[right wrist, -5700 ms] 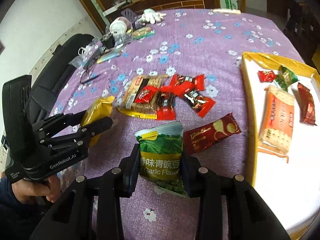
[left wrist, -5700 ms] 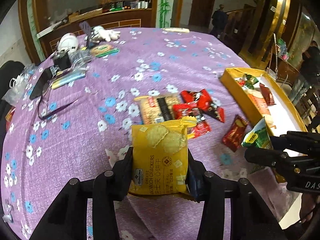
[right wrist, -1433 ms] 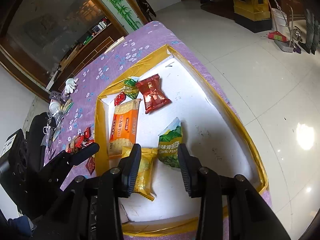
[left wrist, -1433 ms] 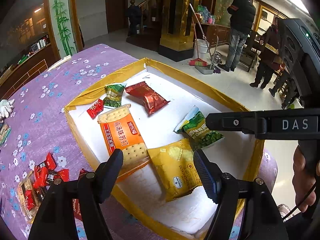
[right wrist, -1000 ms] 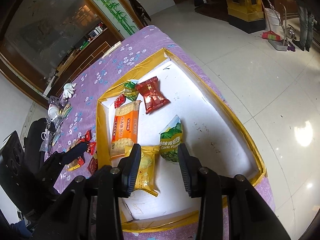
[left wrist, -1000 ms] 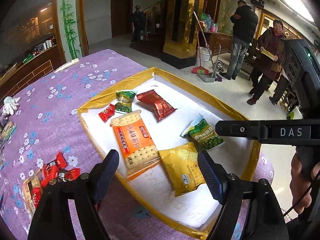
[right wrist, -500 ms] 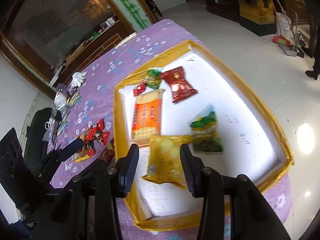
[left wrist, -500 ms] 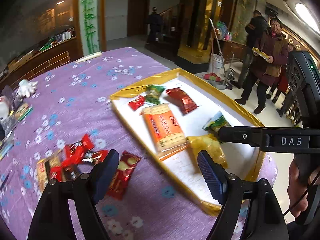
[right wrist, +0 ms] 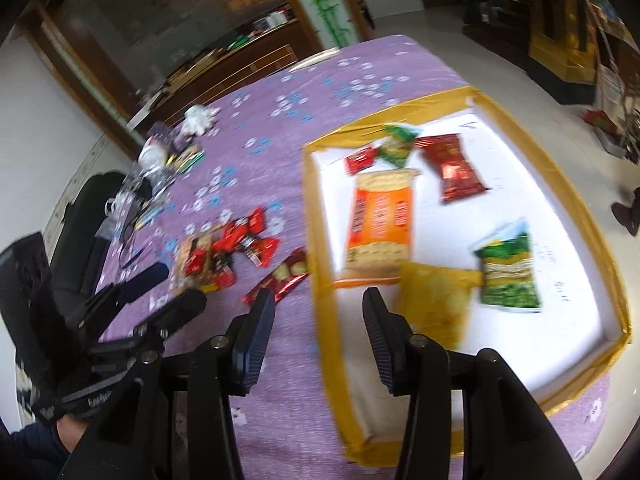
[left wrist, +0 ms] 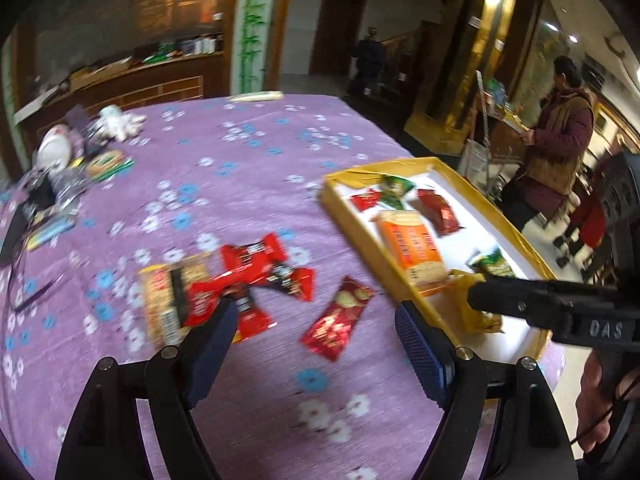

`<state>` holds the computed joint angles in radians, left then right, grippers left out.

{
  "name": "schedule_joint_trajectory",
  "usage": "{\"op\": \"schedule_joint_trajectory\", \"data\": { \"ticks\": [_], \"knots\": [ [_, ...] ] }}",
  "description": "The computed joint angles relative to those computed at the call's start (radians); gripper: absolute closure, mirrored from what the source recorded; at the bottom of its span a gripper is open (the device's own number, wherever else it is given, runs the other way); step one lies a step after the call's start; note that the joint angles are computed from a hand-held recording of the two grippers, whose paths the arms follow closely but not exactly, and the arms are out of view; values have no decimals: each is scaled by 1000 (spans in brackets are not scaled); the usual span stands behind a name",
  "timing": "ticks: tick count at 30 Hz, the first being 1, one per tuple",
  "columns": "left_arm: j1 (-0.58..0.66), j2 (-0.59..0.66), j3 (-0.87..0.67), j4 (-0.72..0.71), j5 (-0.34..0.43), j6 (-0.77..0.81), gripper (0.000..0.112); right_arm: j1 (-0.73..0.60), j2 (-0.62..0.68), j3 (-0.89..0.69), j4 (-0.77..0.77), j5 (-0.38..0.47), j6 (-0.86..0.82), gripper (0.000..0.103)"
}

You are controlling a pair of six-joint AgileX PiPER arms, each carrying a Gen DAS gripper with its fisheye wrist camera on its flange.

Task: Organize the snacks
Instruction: 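Grasp the clear-wrapped sandwich cracker pack on the tablecloth with the left gripper, then lift the cracker pack with the left gripper while the right grasps a red-wrapped candy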

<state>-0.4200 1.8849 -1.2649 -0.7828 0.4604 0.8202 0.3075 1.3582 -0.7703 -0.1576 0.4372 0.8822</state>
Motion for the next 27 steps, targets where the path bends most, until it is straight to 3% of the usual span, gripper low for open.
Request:
{"op": "schedule_joint_trajectory", "data": {
  "ticks": [9,14,22,27],
  "knots": [
    [148,28,17,15,26,-30,29,123,125,-84,38,-30,-35,59],
    [197,83,-55,108,52,-140,29,157,162,-114,48,-26,-47,59],
    [180,225,-229,242,127,-300,29,165,126,-92,-26,15,33,59],
    [135,310,-337,400,135,-452,29,146,72,-42,-65,31,79,59]
  ]
}}
